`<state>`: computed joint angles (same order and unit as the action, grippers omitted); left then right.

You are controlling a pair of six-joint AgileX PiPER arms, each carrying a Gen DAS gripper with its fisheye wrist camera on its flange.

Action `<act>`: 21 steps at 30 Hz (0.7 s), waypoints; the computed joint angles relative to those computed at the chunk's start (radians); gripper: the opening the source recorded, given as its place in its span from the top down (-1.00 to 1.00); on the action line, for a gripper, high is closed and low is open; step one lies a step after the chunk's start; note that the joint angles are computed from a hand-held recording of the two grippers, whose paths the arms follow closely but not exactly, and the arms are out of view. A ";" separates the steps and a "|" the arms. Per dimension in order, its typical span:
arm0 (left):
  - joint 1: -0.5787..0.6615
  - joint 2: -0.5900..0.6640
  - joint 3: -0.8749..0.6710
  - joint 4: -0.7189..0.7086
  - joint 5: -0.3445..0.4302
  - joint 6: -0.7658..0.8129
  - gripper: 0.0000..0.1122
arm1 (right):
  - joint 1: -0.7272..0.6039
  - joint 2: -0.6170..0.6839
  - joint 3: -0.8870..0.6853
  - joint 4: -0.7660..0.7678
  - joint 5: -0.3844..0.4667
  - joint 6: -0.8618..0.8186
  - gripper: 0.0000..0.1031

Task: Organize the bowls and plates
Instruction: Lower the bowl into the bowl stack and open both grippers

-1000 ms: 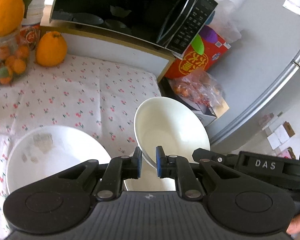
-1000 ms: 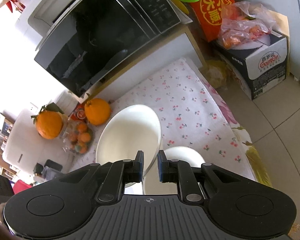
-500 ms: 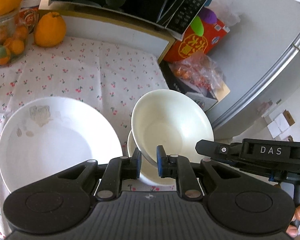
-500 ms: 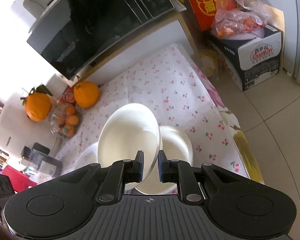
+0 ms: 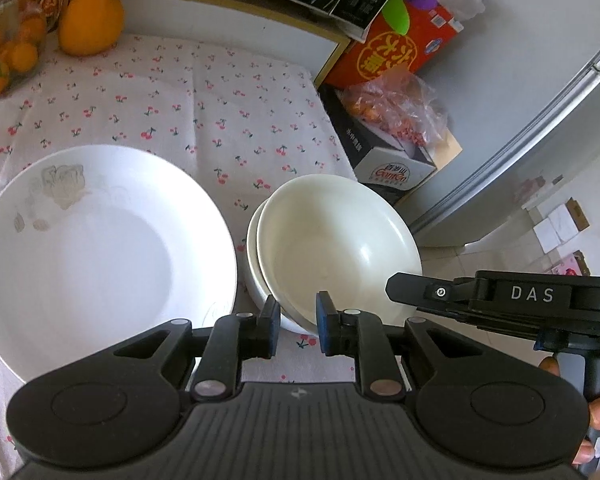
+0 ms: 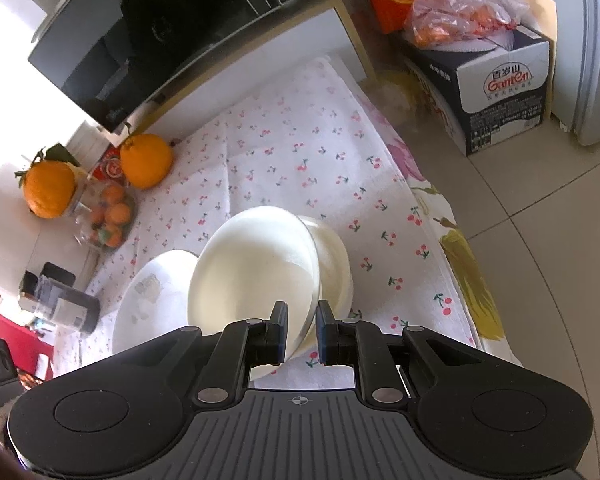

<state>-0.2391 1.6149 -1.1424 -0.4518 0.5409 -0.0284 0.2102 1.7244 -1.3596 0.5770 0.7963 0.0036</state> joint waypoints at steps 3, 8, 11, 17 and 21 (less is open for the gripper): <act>-0.005 0.001 0.001 0.019 -0.007 -0.010 0.69 | 0.003 -0.002 -0.001 -0.013 -0.006 0.009 0.66; -0.031 -0.004 0.006 0.112 -0.030 -0.047 0.57 | 0.008 0.000 -0.005 -0.034 -0.010 0.011 0.66; -0.043 -0.006 0.016 0.147 -0.046 -0.055 0.53 | 0.016 -0.004 -0.005 -0.059 -0.014 0.011 0.65; -0.062 -0.029 0.056 0.177 -0.112 -0.037 -0.06 | 0.004 -0.005 -0.007 -0.041 -0.006 -0.013 0.48; -0.078 -0.050 0.097 0.195 -0.172 -0.012 -0.39 | -0.001 -0.011 -0.003 -0.039 -0.019 -0.026 -0.01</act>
